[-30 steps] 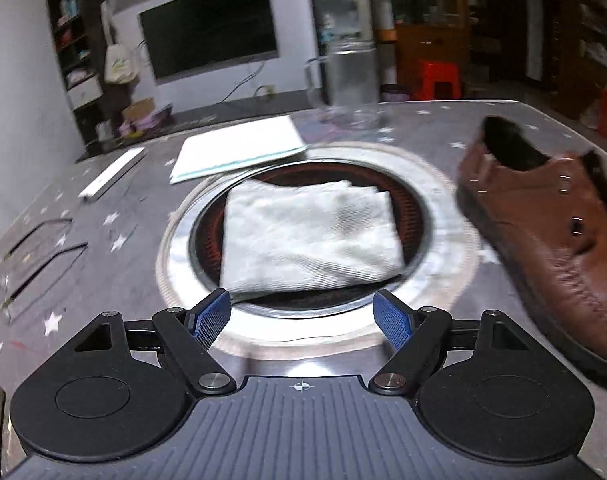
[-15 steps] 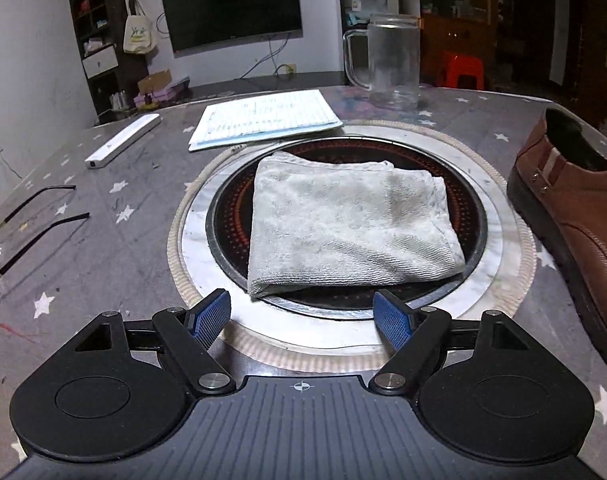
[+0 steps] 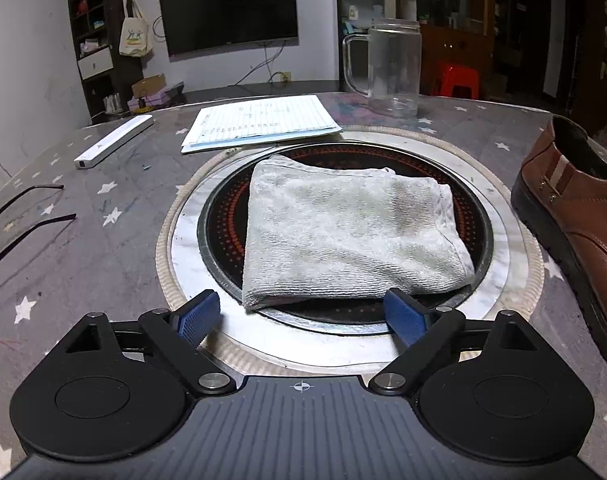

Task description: Lace up shoes with both hands

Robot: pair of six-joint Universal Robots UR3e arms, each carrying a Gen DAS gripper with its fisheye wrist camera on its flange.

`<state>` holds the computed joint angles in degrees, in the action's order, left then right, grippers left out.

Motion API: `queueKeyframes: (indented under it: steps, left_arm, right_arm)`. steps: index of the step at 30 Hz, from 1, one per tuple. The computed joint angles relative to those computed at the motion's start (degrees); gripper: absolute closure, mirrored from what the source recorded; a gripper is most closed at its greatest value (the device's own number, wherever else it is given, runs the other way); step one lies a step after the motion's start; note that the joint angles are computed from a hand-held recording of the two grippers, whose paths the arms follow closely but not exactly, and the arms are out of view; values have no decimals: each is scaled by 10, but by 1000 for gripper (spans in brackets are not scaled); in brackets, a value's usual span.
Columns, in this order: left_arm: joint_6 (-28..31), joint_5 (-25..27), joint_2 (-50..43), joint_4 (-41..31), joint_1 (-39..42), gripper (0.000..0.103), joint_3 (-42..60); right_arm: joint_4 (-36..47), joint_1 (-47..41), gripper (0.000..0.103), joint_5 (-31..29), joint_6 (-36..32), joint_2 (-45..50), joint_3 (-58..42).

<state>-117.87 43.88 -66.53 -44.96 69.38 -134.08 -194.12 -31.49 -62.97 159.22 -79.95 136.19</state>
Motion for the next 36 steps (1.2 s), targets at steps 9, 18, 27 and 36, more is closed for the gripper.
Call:
queueKeyframes:
  steps: [9, 18, 27, 36]
  left_arm:
    - [2, -4, -24, -11, -6, 6, 15]
    - [-1, -2, -41, -13, -13, 4, 26]
    - [-2, 1, -50, -11, -18, 1, 31]
    - [-4, 2, -47, -10, -19, 1, 29]
  right_arm:
    - [3, -5, 0, 4, -3, -8, 7]
    - [-16, 26, 0, -20, 22, 25, -18]
    - [-21, 33, 0, -26, 27, 30, -20]
    - [-26, 42, 0, -33, 33, 36, -23]
